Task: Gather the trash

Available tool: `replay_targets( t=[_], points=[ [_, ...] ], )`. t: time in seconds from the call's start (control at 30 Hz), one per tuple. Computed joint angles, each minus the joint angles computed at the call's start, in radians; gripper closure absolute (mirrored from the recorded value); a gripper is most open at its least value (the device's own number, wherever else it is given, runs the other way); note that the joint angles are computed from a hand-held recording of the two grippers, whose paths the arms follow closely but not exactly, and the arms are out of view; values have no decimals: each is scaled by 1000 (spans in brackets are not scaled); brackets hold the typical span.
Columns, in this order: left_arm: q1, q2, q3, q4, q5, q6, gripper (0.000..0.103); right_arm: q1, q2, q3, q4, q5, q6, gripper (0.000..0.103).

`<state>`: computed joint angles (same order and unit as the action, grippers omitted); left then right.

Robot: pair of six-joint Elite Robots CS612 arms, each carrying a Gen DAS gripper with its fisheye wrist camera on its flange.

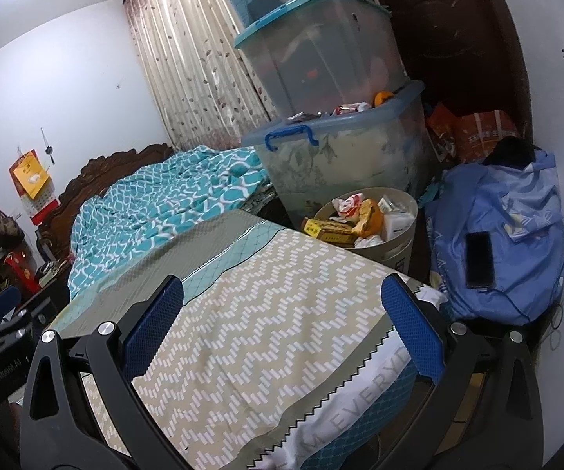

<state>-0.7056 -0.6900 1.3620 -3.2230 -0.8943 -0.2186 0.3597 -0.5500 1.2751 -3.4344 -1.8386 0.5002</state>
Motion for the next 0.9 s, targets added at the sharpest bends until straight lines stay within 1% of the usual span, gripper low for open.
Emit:
replay_targets(
  t=[0.17,0.27,0.47,0.77,0.9],
  points=[
    [0,21,-43,22,-20,22,9,-10,1,0,-1,-24,13,3],
    [2,39,-78,54,-46,35,9,-17,3,0,5,-34,26,3],
    [3,70,-140,103,-76,58,9,-32,9,-6,31,-34,60,3],
    [4,112,-227,183,-106,78,9,-49,21,-19,51,-26,87,3],
    [7,125,-253,201,-129,87,9,-53,28,-26,44,-30,83,3]
  ],
)
